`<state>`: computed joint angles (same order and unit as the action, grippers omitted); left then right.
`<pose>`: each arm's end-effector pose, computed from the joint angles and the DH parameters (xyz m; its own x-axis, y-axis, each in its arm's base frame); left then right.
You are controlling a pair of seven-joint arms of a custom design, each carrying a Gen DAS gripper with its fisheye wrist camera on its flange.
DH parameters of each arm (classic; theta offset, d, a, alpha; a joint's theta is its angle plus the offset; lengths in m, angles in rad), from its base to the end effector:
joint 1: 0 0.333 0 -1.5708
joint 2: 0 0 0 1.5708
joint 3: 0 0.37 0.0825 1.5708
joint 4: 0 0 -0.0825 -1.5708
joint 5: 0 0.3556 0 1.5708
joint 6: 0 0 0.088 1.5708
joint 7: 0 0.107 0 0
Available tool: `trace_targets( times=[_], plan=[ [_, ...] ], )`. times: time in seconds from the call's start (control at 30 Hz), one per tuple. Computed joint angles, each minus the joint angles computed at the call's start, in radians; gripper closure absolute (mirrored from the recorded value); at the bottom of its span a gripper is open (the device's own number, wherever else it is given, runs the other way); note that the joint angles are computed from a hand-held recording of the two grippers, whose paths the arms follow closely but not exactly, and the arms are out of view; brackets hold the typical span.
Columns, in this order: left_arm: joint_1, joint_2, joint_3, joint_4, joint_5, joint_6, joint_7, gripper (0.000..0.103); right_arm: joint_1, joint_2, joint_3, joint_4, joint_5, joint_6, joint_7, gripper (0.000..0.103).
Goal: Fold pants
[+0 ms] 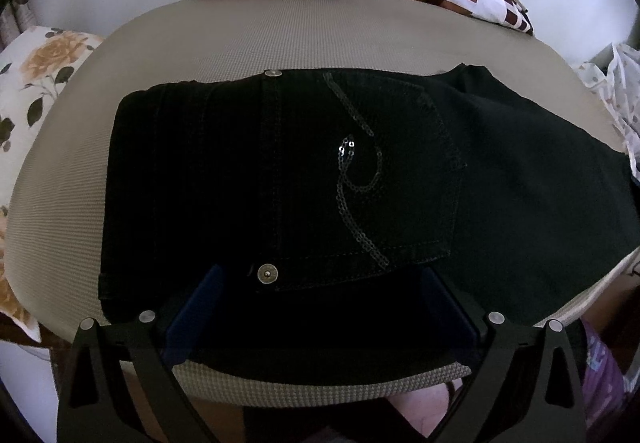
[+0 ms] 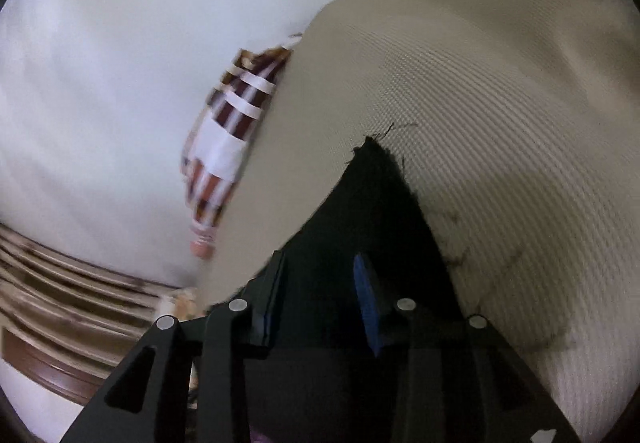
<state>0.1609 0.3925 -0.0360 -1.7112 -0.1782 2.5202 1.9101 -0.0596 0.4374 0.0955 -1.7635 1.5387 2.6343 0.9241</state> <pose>0.6836 0.0913 0.4715 -0.0913 -0.9955 0.0264 -0.9025 0.0715 -0.4247 0.6783 -0.0098 0.4108 -0.2081 -0.5249 -0.8254 -0.6991 0.6699 -0.2498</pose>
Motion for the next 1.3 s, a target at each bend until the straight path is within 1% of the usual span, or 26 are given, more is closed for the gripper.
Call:
trace_targets(
  times=[0.03, 0.1, 0.13, 0.2, 0.27, 0.33, 0.4, 0.47, 0.5, 0.53, 0.6, 0.63, 0.7, 0.77, 0.83, 0.93, 0.97, 1.0, 1.07, 1.13, 1.17, 1.2, 1.23, 1.27, 1.3],
  plan=[
    [-0.001, 0.001, 0.002, 0.002, 0.003, -0.003, -0.003, 0.004, 0.019, 0.003, -0.013, 0.011, -0.056, 0.034, 0.036, 0.069],
    [-0.003, 0.004, 0.004, 0.009, 0.007, -0.01, -0.007, 0.004, 0.026, -0.007, -0.008, 0.014, -0.063, 0.106, 0.02, 0.069],
    [-0.003, 0.005, 0.004, 0.011, 0.009, -0.011, -0.008, 0.004, 0.036, -0.012, -0.017, 0.013, -0.113, 0.141, 0.048, 0.069],
    [-0.006, 0.005, 0.006, 0.009, 0.017, -0.006, -0.007, 0.004, 0.046, -0.025, -0.031, 0.0, -0.243, 0.173, 0.116, 0.069],
    [-0.01, 0.006, 0.009, 0.009, 0.028, -0.002, -0.009, 0.004, 0.07, -0.019, -0.062, 0.002, -0.408, 0.188, 0.218, 0.069],
    [-0.013, 0.005, 0.011, 0.006, 0.036, 0.002, -0.013, 0.004, 0.062, -0.002, -0.062, 0.023, -0.485, 0.16, 0.259, 0.069],
    [-0.013, 0.007, 0.011, 0.011, 0.039, -0.004, -0.017, 0.003, 0.091, 0.024, -0.098, 0.051, -0.631, 0.141, 0.357, 0.069],
    [-0.015, 0.012, 0.013, 0.023, 0.045, -0.018, -0.027, 0.003, 0.117, 0.044, -0.123, 0.071, -0.744, 0.137, 0.426, 0.069],
    [-0.017, 0.014, 0.014, 0.028, 0.048, -0.024, -0.032, 0.003, 0.124, 0.046, -0.122, 0.069, -0.776, 0.156, 0.435, 0.069],
    [-0.018, 0.016, 0.016, 0.033, 0.052, -0.029, -0.037, 0.003, 0.128, 0.041, -0.118, 0.058, -0.806, 0.179, 0.432, 0.072],
    [-0.023, 0.018, 0.019, 0.04, 0.063, -0.037, -0.048, 0.002, 0.156, 0.031, -0.13, 0.035, -0.896, 0.233, 0.445, 0.081],
    [-0.023, 0.021, 0.019, 0.045, 0.067, -0.04, -0.05, 0.002, 0.162, 0.025, -0.13, 0.024, -0.929, 0.253, 0.452, 0.092],
    [-0.026, 0.023, 0.019, 0.05, 0.074, -0.044, -0.059, 0.001, 0.144, 0.013, -0.102, 0.009, -0.961, 0.275, 0.445, 0.094],
    [-0.03, 0.025, 0.022, 0.052, 0.084, -0.042, -0.068, 0.0, 0.142, 0.011, -0.103, 0.004, -1.016, 0.268, 0.472, 0.095],
    [-0.031, 0.023, 0.022, 0.05, 0.091, -0.038, -0.073, 0.0, 0.119, 0.006, -0.077, -0.006, -1.036, 0.281, 0.482, 0.096],
    [-0.028, 0.024, 0.019, 0.055, 0.09, -0.044, -0.074, 0.0, 0.051, -0.005, 0.011, -0.026, -1.028, 0.321, 0.444, 0.096],
    [-0.027, 0.024, 0.019, 0.056, 0.091, -0.046, -0.074, 0.0, 0.059, -0.008, 0.0, -0.033, -1.061, 0.323, 0.469, 0.093],
    [-0.028, 0.024, 0.019, 0.057, 0.092, -0.047, -0.076, 0.0, 0.09, -0.006, -0.041, -0.031, -1.117, 0.311, 0.516, 0.092],
    [-0.029, 0.022, 0.02, 0.055, 0.096, -0.046, -0.078, 0.0, 0.114, -0.003, -0.075, -0.032, -1.184, 0.3, 0.577, 0.091],
    [-0.029, 0.022, 0.019, 0.054, 0.096, -0.045, -0.079, 0.0, 0.138, -0.007, -0.11, -0.043, -1.241, 0.315, 0.644, 0.09],
    [-0.028, 0.022, 0.019, 0.054, 0.096, -0.045, -0.079, 0.0, 0.153, -0.011, -0.13, -0.053, -1.268, 0.337, 0.679, 0.09],
    [-0.029, 0.022, 0.019, 0.053, 0.096, -0.044, -0.079, 0.0, 0.142, -0.014, -0.12, -0.059, -1.276, 0.358, 0.687, 0.09],
    [-0.029, 0.022, 0.019, 0.053, 0.097, -0.045, -0.08, 0.0, 0.112, -0.014, -0.087, -0.06, -1.271, 0.372, 0.678, 0.089],
    [-0.029, 0.021, 0.019, 0.052, 0.097, -0.044, -0.081, 0.0, 0.09, -0.011, -0.064, -0.05, -1.277, 0.37, 0.672, 0.089],
    [-0.029, 0.021, 0.019, 0.052, 0.098, -0.043, -0.082, 0.0, 0.086, -0.006, -0.062, -0.038, -1.299, 0.36, 0.678, 0.089]
  ],
)
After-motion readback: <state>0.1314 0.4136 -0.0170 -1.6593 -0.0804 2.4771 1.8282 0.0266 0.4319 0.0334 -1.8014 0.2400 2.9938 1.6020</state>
